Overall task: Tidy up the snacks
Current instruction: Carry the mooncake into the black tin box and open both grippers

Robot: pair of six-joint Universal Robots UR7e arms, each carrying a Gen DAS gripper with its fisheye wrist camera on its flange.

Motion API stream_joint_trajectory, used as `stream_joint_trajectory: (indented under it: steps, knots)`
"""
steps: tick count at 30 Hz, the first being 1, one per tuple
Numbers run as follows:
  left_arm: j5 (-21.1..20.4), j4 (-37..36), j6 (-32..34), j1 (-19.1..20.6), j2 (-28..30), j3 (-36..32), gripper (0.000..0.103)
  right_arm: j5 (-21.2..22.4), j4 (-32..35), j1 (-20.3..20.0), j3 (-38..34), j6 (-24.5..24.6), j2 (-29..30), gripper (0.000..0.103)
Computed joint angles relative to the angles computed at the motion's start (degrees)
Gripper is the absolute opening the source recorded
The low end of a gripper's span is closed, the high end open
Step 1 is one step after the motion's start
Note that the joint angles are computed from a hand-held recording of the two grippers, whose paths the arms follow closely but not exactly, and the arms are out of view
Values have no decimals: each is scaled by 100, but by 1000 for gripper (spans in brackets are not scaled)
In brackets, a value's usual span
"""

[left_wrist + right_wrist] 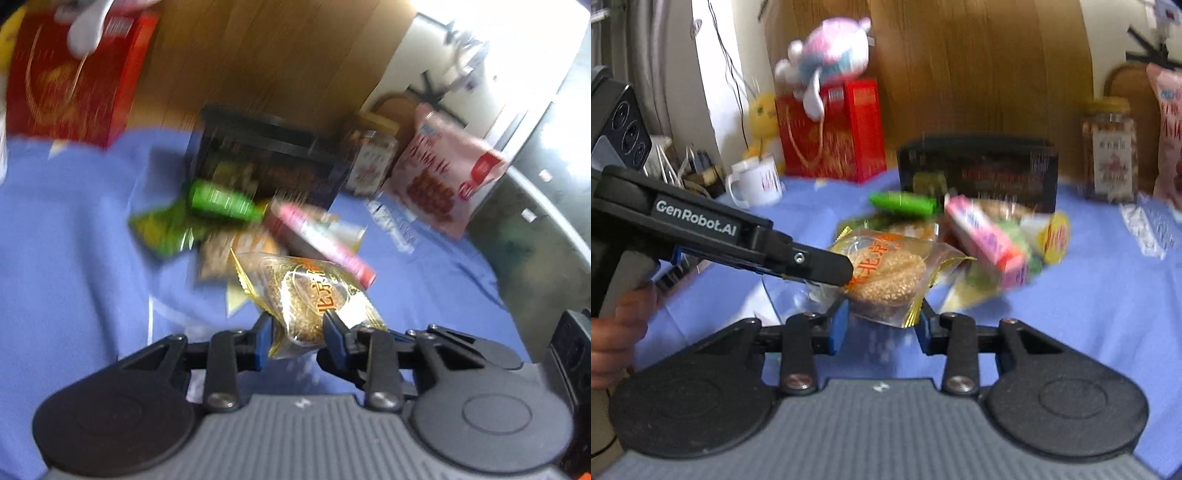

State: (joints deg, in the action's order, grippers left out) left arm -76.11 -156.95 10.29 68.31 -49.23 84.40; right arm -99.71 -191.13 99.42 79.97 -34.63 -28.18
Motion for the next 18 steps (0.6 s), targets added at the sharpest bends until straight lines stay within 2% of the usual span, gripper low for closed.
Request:
stream_joint_trajectory:
  steps: [2,6,11,15,17,18]
  knots:
    - [-44,-13,121,-49,173,-359,30,150,-9,8,-228,-33,25,41]
    - [-136,150,264,-71,911,-1681,30,367,514,-49,-1421,-22,350,41]
    - [-127,1168,15,18,2340,-4281,30,250,1827,-122,-3889,31,1324,41]
    - [114,2231,-187,88,3420,-6270,30,111,3113,-180,-5859,149,2214,43]
    - [268,2635,-254,109,3617,-6676,33,-21,3326,-200,-6119,165,2340,44]
    - [315,2658,-216,107,3612,-6687,37,-13,3263,-216,-5989,161,2266,45]
